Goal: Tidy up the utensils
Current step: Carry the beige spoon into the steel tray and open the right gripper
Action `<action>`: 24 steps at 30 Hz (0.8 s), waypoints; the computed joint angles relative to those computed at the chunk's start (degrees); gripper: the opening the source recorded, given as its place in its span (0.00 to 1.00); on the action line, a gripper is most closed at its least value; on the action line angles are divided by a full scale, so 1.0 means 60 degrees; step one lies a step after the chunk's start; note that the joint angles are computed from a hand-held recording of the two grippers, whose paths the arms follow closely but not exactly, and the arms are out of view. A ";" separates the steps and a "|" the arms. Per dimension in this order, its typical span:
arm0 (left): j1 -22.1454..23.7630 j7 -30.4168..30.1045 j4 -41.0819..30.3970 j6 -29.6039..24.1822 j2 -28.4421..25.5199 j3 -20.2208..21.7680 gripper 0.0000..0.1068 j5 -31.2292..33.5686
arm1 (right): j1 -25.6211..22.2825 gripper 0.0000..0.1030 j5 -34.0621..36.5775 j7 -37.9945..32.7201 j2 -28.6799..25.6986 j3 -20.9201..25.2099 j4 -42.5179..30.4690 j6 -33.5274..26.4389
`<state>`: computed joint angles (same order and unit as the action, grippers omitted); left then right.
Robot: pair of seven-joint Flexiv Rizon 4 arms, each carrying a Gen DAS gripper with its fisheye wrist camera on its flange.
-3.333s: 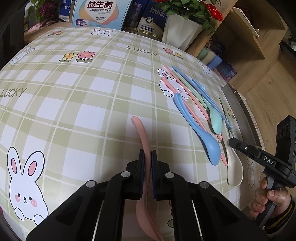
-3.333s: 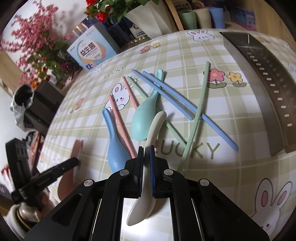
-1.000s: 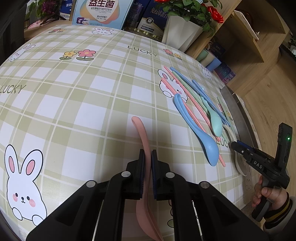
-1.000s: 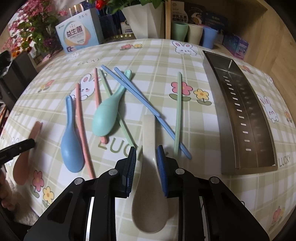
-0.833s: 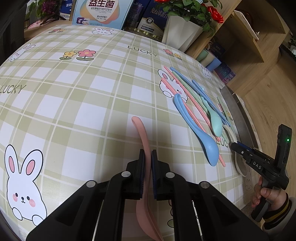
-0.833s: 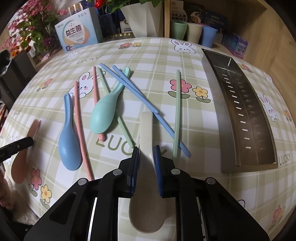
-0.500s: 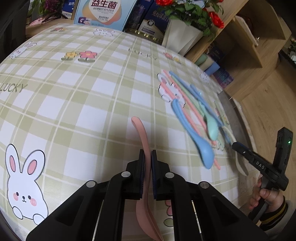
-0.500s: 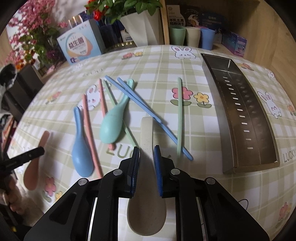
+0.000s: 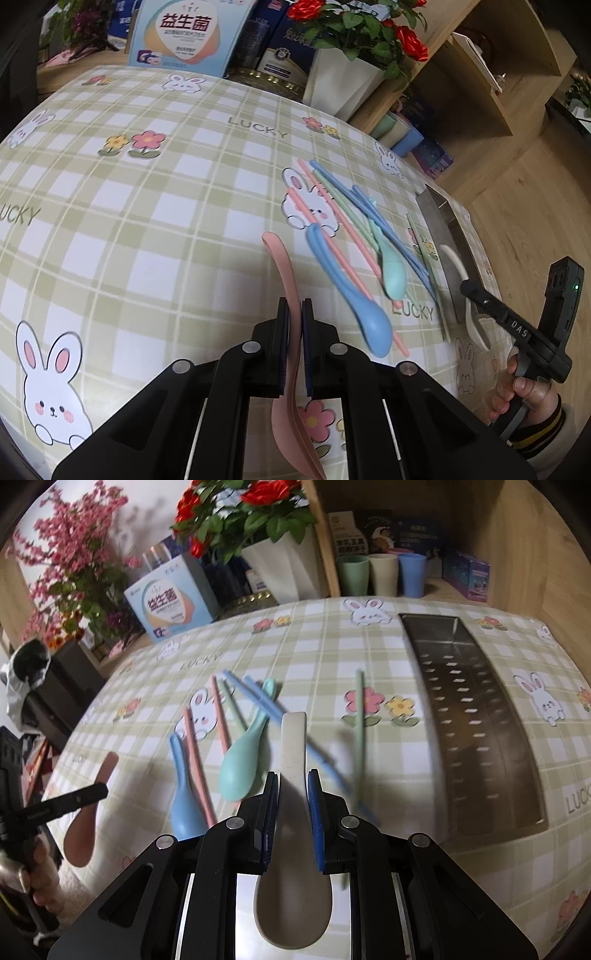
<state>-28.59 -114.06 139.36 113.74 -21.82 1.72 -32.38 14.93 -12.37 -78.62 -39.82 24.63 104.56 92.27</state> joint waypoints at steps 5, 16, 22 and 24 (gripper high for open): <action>-0.0101 0.0317 -0.0547 -0.0400 -0.0099 0.0178 0.06 -0.0055 | -0.0080 0.16 -0.0007 0.0041 0.0025 -0.0528 -0.0433 -0.0052; -0.0723 0.0734 -0.2550 -0.1797 -0.0886 0.1024 0.06 0.0277 | -0.0460 0.16 0.0636 -0.0432 -0.1071 -0.0890 -0.2691 -0.2540; -0.0569 0.0314 -0.3144 -0.2331 -0.1159 0.1016 0.06 0.0987 | -0.0278 0.16 0.1322 -0.0596 -0.1341 -0.1001 -0.3059 -0.2899; -0.0433 0.0135 -0.3198 -0.2383 -0.1182 0.0922 0.06 0.1219 | -0.0203 0.16 0.1445 -0.0612 -0.1361 -0.1082 -0.3069 -0.2971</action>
